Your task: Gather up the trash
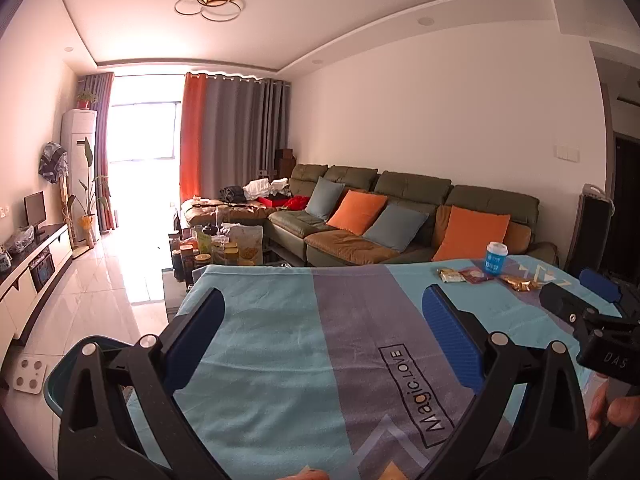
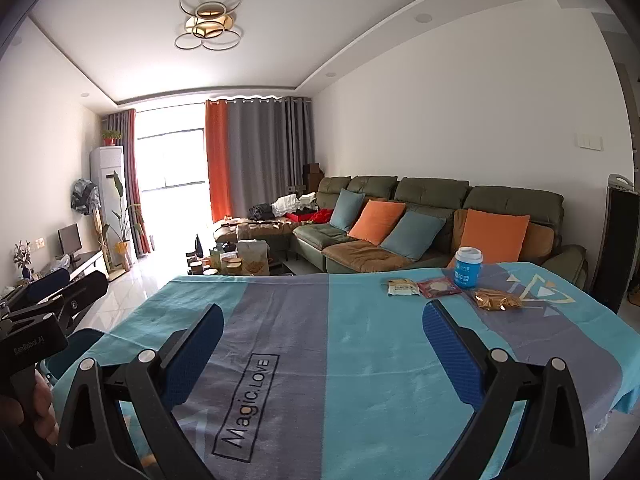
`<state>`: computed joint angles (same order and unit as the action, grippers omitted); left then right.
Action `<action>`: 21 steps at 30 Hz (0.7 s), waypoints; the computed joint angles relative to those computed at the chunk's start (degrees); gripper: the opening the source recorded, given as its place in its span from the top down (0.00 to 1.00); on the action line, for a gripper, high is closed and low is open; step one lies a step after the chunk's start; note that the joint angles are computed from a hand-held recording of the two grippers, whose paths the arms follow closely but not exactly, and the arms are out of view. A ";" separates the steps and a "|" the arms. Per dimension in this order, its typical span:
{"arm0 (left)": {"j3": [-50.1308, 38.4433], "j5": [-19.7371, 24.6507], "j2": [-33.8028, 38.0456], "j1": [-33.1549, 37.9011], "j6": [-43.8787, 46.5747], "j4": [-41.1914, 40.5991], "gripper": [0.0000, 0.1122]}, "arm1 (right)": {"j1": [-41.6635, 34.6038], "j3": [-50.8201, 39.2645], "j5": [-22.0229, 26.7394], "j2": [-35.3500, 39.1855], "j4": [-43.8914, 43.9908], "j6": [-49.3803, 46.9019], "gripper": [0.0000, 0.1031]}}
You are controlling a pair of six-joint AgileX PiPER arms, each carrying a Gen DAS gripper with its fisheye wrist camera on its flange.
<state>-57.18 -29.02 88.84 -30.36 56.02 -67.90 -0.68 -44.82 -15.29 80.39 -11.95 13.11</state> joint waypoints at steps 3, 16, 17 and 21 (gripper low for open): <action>1.46 -1.38 -0.68 -0.19 -2.64 2.84 0.13 | 0.70 1.22 -1.58 -0.54 4.23 -3.15 0.07; 4.76 -3.88 -1.73 -0.84 -8.66 9.87 0.13 | 3.17 2.37 -2.10 -1.30 20.64 -17.75 0.07; 4.82 -3.85 -1.64 -0.75 -8.90 10.18 0.13 | 3.11 2.26 -1.87 -1.17 20.09 -17.16 0.07; 4.39 -3.66 -1.24 -0.73 -8.31 9.34 0.13 | 3.66 2.23 -1.71 -0.99 22.19 -18.95 0.07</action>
